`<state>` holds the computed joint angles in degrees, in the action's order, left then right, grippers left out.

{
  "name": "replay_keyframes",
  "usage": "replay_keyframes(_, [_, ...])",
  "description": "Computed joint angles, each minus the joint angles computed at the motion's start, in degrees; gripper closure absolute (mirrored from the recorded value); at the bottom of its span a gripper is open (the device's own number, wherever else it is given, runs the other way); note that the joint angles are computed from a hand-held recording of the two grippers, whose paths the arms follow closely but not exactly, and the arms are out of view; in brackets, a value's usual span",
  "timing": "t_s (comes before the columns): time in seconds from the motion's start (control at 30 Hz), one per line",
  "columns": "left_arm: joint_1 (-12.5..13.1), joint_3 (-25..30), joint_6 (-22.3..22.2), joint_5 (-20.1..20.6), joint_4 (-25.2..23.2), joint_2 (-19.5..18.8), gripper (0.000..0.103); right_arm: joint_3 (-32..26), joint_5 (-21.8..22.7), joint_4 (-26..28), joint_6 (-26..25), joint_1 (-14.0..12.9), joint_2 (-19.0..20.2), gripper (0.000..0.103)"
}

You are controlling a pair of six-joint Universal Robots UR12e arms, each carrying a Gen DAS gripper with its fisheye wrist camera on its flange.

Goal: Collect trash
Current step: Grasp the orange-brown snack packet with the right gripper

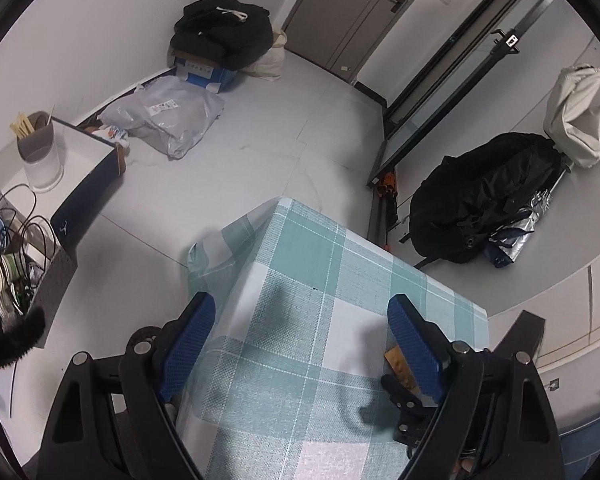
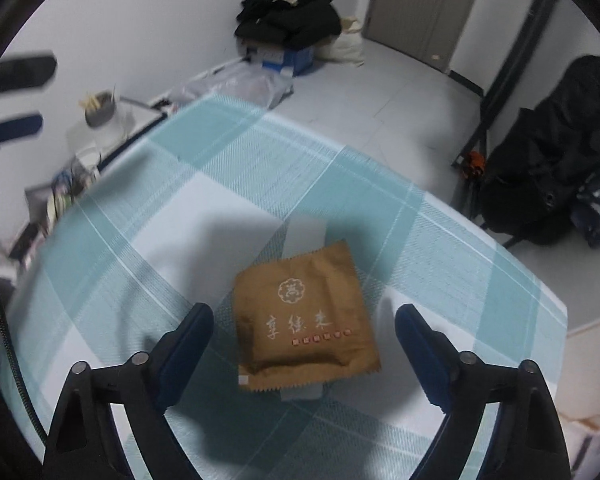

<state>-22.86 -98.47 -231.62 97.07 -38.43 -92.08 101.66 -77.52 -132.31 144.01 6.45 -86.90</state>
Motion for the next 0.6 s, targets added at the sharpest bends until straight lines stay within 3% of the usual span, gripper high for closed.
replay_keyframes(0.07, [0.1, 0.0, -0.5, -0.4, -0.1, -0.1, 0.017, -0.8, 1.3, 2.2, 1.7, -0.6, 0.4, 0.016])
replay_keyframes(0.1, [0.1, 0.0, -0.8, -0.5, -0.2, -0.1, 0.017, -1.1, 2.0, 3.1, 2.1, -0.9, 0.4, 0.023])
replay_keyframes(0.3, [0.0, 0.2, -0.6, -0.7, -0.5, -0.4, 0.017, -0.8, 3.7, 3.4, 3.5, -2.1, -0.3, 0.043])
replay_keyframes(0.6, [-0.7, 1.1, 1.7, -0.3, -2.2, -1.2, 0.017, 0.4, 8.3, 3.4, 6.0, -4.2, -1.7, 0.051])
